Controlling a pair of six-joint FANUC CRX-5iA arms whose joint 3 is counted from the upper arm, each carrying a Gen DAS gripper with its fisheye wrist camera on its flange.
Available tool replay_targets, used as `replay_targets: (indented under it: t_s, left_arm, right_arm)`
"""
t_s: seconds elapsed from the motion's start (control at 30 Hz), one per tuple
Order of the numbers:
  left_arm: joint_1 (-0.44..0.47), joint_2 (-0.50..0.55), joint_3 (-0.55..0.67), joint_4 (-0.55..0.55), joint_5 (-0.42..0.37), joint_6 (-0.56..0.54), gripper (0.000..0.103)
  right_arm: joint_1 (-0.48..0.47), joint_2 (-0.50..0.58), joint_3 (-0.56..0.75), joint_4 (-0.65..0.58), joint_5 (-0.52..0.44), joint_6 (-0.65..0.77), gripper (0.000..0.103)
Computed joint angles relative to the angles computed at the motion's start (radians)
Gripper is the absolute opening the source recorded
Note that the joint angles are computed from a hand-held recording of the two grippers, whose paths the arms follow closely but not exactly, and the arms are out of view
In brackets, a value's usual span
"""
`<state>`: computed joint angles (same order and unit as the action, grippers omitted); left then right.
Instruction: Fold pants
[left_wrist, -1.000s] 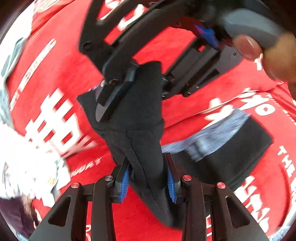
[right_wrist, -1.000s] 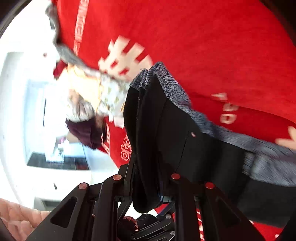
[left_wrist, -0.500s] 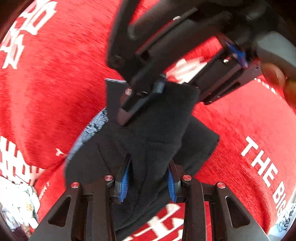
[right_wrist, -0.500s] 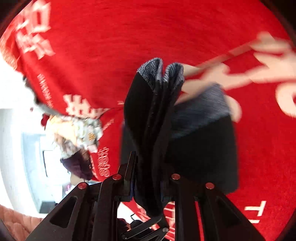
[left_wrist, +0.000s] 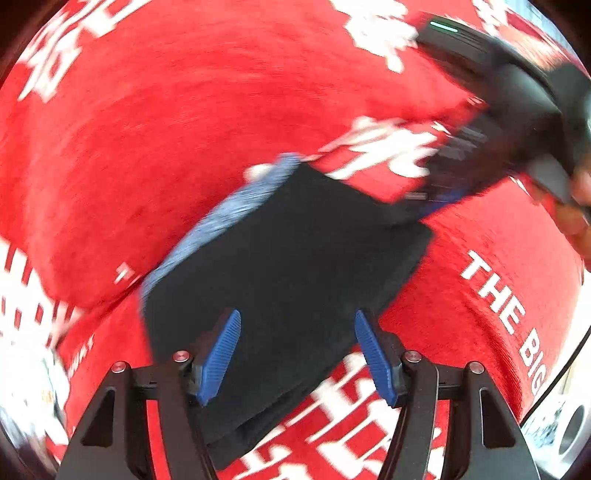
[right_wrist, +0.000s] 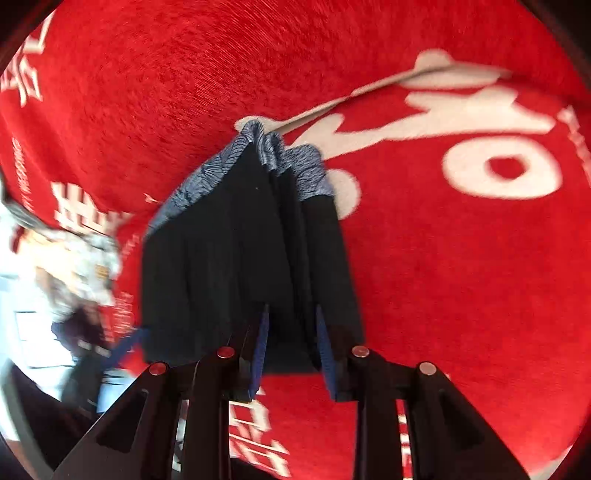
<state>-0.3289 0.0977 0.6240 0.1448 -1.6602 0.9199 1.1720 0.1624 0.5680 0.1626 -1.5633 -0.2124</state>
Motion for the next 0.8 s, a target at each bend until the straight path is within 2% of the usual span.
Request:
replay_targets:
  t_s: [0.07, 0.17, 0.27, 0.37, 0.43, 0.53, 0.73, 0.8]
  left_arm:
    - [0.036, 0.028, 0.054, -0.036, -0.013, 0.043, 0.066]
    - [0.073, 0.095, 0.140, -0.117, -0.066, 0.119, 0.066]
    - [0.118, 0.186, 0.196, -0.144, -0.211, 0.180, 0.066]
    - [0.170, 0.177, 0.116, -0.075, -0.218, 0.232, 0.066]
    - [0.188, 0.166, 0.083, -0.046, -0.221, 0.253, 0.070]
    - [0.206, 0.180, 0.093, -0.019, -0.249, 0.272, 0.072]
    - [0.226, 0.227, 0.156, 0.010, -0.316, 0.302, 0.072]
    - [0.229, 0.250, 0.185, 0.011, -0.335, 0.304, 0.072]
  right_arm:
    - [0.019, 0.041, 0.081, 0.040, -0.073, 0.013, 0.030]
    - [0.033, 0.095, 0.168, 0.085, -0.116, 0.050, 0.030]
    - [0.022, 0.183, 0.291, 0.071, -0.161, 0.128, 0.030]
    - [0.000, 0.266, 0.386, 0.000, -0.243, 0.189, 0.030]
    - [0.003, 0.267, 0.362, -0.031, -0.263, 0.175, 0.030]
    - [0.036, 0.211, 0.243, 0.019, -0.192, 0.099, 0.030]
    - [0.032, 0.240, 0.307, -0.005, -0.249, 0.102, 0.030]
    - [0.023, 0.259, 0.348, -0.014, -0.273, 0.115, 0.034]
